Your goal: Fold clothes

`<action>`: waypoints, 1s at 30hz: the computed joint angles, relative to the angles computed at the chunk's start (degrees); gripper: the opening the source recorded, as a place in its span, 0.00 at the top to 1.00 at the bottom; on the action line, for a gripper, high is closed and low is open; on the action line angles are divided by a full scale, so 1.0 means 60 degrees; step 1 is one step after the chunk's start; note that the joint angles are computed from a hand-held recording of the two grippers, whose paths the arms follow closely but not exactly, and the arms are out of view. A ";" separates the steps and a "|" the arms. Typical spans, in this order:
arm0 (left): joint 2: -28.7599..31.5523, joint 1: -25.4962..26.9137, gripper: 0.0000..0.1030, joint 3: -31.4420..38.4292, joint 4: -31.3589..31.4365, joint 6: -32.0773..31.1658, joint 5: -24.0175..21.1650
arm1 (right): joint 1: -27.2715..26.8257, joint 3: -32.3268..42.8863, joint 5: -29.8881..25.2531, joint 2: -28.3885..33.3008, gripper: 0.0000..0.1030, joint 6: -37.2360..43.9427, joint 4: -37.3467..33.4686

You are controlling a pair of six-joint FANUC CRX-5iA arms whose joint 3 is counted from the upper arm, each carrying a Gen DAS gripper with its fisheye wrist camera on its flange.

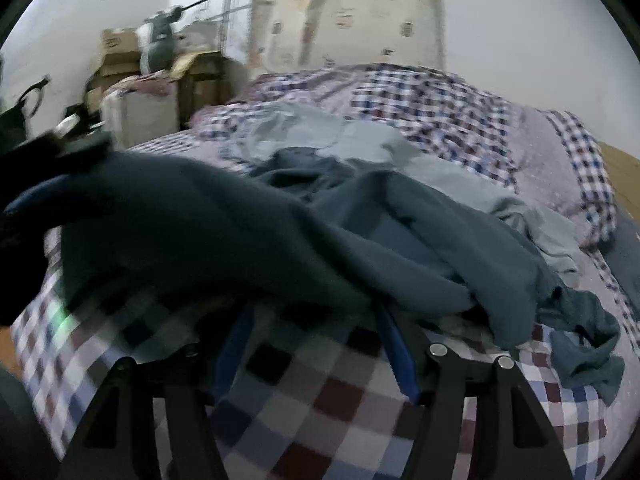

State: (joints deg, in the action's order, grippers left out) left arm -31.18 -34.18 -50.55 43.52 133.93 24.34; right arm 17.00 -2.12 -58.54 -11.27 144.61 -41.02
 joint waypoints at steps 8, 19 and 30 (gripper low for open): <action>-0.0057 -0.0471 0.99 -0.0296 0.0820 -0.0427 0.0586 | -0.1475 0.1710 -0.1787 0.1114 0.97 -0.0745 -0.1445; 0.0049 -0.2122 1.00 -0.0487 0.3594 -0.2907 0.2242 | -0.4016 0.2828 -0.2669 0.1101 0.95 -0.0541 -0.3961; 0.0180 -0.5383 0.84 0.0451 0.9136 -0.8389 0.5305 | -0.2982 0.3199 -0.2434 0.1987 0.48 -0.2699 -0.1469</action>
